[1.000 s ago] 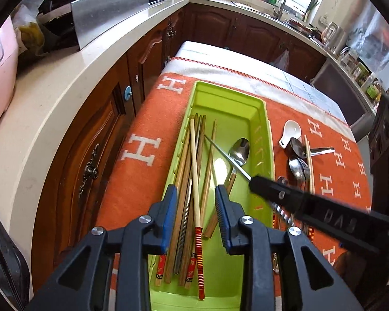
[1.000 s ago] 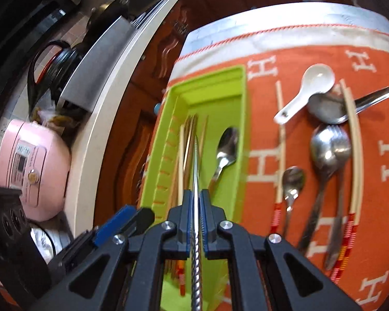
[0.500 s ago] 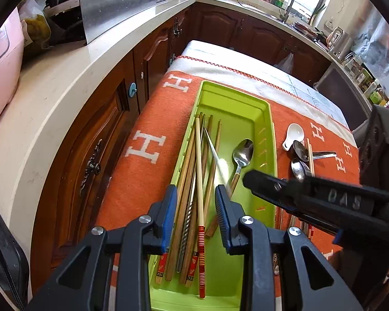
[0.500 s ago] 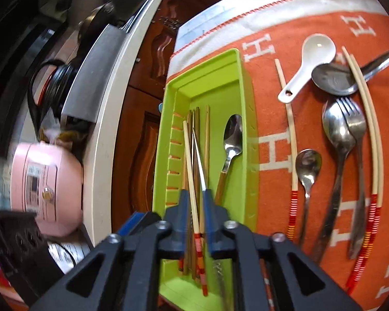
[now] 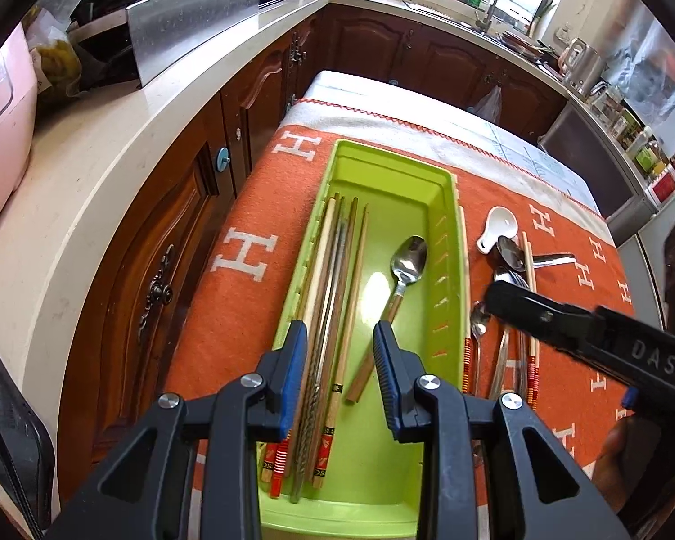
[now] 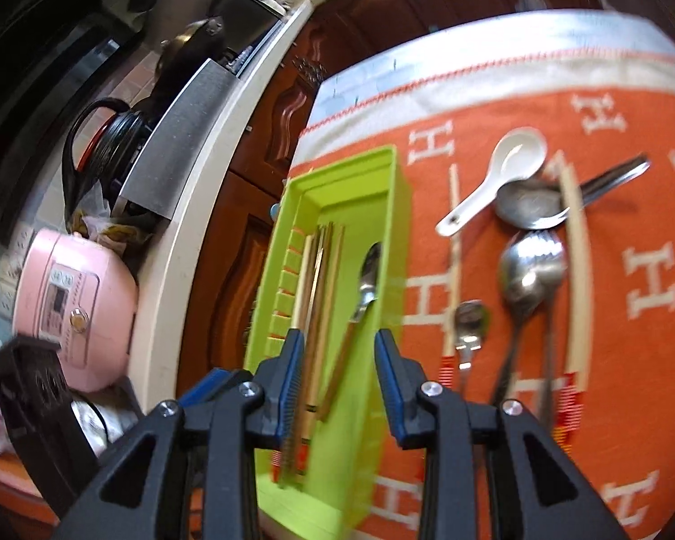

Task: Organize utensils
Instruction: 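Lower both chopsticks into the green tray and open both tools, then move both open tools back over the remaining spoons and fork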

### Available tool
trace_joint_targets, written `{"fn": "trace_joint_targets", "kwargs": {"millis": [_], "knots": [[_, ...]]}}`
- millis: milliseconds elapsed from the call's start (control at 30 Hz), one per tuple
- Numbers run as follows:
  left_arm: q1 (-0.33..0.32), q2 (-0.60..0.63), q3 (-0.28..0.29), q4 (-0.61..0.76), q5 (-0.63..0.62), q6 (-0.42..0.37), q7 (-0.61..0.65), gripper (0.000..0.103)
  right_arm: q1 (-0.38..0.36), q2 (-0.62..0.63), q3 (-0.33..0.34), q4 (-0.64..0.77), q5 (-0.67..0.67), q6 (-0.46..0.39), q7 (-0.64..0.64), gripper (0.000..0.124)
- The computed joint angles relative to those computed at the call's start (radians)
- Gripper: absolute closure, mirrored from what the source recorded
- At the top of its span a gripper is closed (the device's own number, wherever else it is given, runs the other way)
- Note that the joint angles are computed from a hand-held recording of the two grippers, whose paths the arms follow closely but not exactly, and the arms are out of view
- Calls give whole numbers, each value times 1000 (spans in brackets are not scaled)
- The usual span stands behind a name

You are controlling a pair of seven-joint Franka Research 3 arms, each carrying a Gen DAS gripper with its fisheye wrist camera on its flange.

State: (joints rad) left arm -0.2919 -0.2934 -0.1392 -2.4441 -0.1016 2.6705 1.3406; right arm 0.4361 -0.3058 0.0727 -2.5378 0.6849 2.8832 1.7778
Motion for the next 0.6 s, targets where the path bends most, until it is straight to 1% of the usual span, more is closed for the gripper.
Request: {"fn": "trace_joint_targets", "kwargs": {"millis": [100,167,200,300,433,500,567,600], "knots": [[-8,-4,-7,3,5,-4,7,74,-91,-67,65,-55,-167,-6,88,92],[-17,-4,-12,9,5,-9,13,74,-123,-109,80,-89,-237,-13,121,92],[-23,-3,-15,13,3,-10,16,73,-134,-132,82,-106,-265,-20,131,92],[-43,0,-21,22,-7,-8,29,65,-158,-191,81,-152,-326,-38,148,92],[-75,16,-33,43,-21,-9,57,64,-203,-269,85,-210,-396,-63,168,92],[-98,37,-30,60,-57,-13,89,64,-222,-292,85,-229,-421,-71,176,92],[-133,60,-18,77,-138,-18,153,64,-247,-311,84,-248,-442,-77,189,92],[-138,71,-21,87,-161,-22,172,64,-250,-317,74,-257,-444,-77,188,92]]}}
